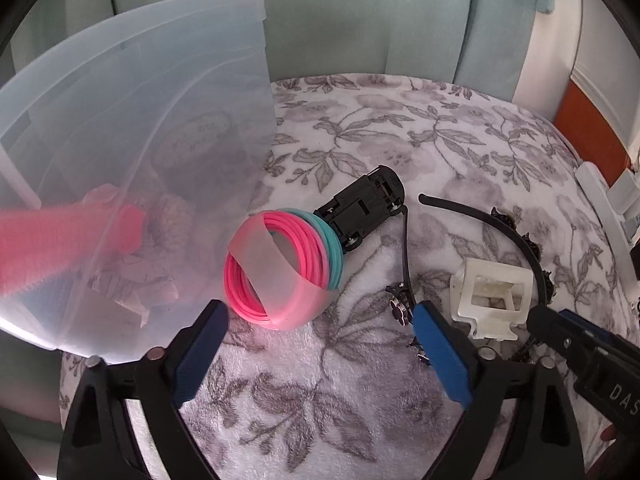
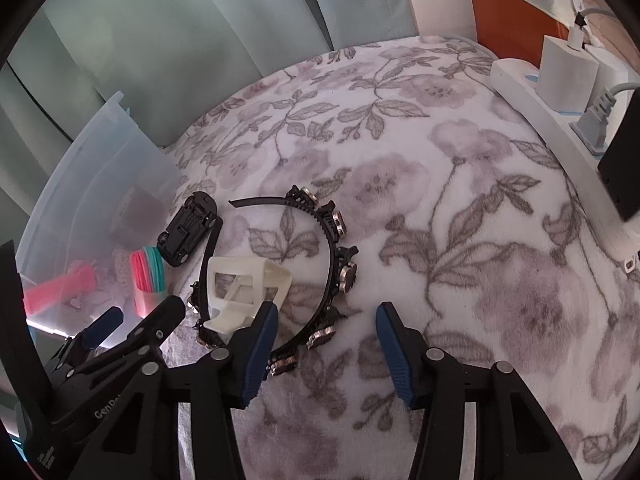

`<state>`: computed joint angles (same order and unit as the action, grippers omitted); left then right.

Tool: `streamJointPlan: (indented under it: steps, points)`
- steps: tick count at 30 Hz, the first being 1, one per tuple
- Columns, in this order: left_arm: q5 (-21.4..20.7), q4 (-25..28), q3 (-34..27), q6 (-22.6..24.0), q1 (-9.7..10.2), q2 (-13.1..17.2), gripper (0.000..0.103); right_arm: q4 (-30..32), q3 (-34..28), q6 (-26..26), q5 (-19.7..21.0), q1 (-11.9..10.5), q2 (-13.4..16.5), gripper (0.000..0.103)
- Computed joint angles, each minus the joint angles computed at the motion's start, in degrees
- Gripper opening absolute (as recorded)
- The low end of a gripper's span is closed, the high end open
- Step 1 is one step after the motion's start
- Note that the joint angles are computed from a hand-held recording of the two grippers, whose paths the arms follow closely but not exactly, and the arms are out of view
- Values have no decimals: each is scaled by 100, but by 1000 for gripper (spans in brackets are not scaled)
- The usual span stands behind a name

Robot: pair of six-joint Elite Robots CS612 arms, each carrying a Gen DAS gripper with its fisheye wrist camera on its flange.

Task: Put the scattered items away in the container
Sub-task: 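Grasp the pink and teal bangles with the left gripper while the right grasps the black beaded headband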

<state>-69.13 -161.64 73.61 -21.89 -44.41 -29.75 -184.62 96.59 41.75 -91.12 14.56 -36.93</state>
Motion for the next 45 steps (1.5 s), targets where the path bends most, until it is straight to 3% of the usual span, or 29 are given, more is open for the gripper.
streamJointPlan:
  steps: [5, 9, 13, 19, 23, 24, 28, 37, 45]
  points:
    - [608, -93, -139, 534, -124, 125, 86, -22, -61, -30, -47, -2, 39, 52]
    - [1116, -72, -330, 965, -172, 270, 74, -28, -90, -80, -66, -11, 57, 45]
    - [1403, 56, -444, 1069, -181, 350, 66, -50, -105, -64, -91, -23, 72, 40]
    - [1681, 376, -681, 1107, -159, 505, 64, -4, -225, -180, -188, -9, 132, 40]
    - [1711, 326, -699, 1141, -142, 535, 55, 85, -323, -271, -285, 11, 166, 40]
    - [1695, 324, -705, 1126, -128, 538, 50, 109, -337, -281, -333, 22, 171, 38]
    - [1672, 268, -688, 1075, -121, 530, 48, 261, -348, -255, -570, 59, 159, 20]
    - [1395, 209, -502, 973, -123, 351, 38, 137, -86, -29, -603, 49, 9, 17]
    - [958, -20, -139, 1268, -148, 125, 35, 136, 425, 231, -809, 24, -290, 17]
